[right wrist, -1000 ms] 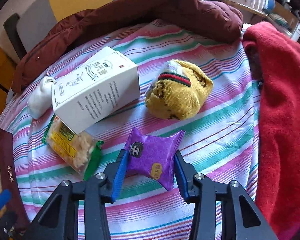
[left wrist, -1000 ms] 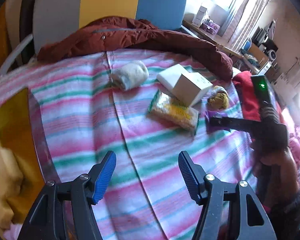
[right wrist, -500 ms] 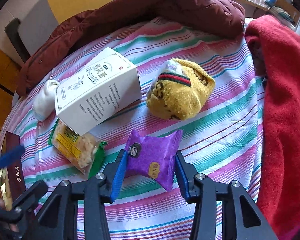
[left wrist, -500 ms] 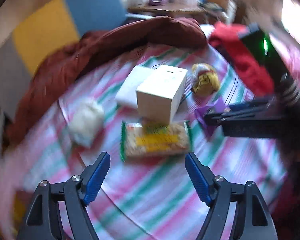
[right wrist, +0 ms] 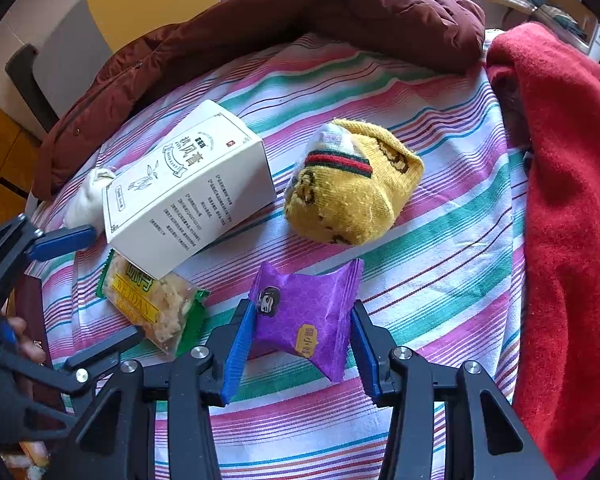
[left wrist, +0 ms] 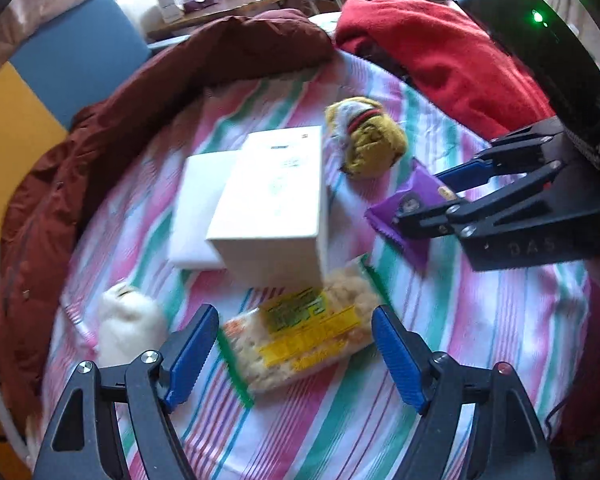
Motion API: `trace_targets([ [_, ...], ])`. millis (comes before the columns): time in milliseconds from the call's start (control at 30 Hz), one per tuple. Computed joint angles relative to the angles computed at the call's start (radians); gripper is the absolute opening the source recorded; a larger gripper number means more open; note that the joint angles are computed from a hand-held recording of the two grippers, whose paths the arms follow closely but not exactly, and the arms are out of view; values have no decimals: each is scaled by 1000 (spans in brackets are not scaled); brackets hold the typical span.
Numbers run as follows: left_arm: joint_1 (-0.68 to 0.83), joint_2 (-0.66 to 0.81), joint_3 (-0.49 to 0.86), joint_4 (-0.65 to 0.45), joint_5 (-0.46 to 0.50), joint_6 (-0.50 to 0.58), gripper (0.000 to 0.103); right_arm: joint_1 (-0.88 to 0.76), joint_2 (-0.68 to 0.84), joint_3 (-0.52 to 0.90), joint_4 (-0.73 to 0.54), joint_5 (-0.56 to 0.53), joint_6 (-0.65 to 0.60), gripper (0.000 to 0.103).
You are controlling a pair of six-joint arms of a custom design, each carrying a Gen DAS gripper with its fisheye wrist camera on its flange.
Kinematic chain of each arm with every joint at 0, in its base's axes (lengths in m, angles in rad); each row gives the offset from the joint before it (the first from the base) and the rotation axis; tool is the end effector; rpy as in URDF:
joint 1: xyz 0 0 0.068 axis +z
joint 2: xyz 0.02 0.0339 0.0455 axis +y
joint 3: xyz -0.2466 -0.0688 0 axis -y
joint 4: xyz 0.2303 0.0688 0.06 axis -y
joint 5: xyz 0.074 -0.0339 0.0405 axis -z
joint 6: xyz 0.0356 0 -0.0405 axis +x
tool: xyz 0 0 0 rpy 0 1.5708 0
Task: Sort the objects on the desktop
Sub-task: 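Grasp the purple snack packet with the right tool while the left tool grasps the WEIDAN packet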
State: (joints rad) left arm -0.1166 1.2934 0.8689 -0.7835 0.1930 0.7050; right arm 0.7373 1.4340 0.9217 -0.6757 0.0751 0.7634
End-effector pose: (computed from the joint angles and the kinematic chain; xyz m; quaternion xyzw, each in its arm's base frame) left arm 0.2234 -0.0330 0.2086 0.4069 0.8906 -0.0386 0.1993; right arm 0.1924 0.1711 0.1956 0.0199 0.9809 0.1027 0.1642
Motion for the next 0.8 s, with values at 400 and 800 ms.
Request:
trace_targets([
  [400,7,103,51,-98,81,39,78,-41,-35,-30,-17,-11,29,65],
  [800,-102,-162,-151,-199,-17,-9,60,-72,-102,-78,-6,-34,41,67],
])
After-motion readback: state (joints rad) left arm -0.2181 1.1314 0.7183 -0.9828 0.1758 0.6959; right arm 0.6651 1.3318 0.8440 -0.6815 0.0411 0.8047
